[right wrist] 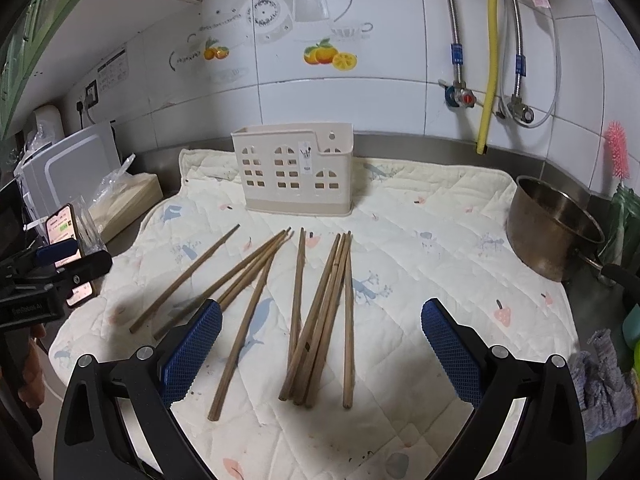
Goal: Organize utensils
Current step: 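Lower the left tool onto one wooden chopstick and close it while the right tool grasps another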
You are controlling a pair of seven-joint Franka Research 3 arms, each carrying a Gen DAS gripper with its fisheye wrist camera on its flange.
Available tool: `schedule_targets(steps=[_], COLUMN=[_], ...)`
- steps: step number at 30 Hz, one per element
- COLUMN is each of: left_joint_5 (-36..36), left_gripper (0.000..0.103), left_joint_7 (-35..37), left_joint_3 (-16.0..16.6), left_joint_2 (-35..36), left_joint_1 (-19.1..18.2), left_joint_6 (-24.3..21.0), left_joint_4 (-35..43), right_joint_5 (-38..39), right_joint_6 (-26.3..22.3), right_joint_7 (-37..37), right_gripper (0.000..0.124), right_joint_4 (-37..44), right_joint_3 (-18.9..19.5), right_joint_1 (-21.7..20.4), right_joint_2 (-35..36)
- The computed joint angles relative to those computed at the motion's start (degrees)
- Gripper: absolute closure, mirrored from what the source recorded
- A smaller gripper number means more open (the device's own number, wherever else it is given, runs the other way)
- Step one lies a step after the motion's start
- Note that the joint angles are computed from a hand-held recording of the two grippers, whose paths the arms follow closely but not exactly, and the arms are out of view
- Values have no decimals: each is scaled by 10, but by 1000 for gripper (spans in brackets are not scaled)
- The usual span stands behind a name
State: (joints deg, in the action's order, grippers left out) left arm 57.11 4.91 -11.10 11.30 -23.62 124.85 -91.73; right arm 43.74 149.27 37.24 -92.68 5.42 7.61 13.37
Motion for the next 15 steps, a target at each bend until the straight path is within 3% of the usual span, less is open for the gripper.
schedule_targets(steps=[15], left_joint_5=[-13], left_gripper=[6], left_joint_7=[-14], left_joint_3=[4], left_joint_2=[-3], left_joint_1=[18], left_joint_6=[-2], left_joint_4=[-32], right_joint_5=[-76], right_joint_6=[-25], right_joint_7=[67], right_gripper=[28], right_joint_4=[24], right_joint_3=[-11], right_joint_1=[0], right_joint_2=[44])
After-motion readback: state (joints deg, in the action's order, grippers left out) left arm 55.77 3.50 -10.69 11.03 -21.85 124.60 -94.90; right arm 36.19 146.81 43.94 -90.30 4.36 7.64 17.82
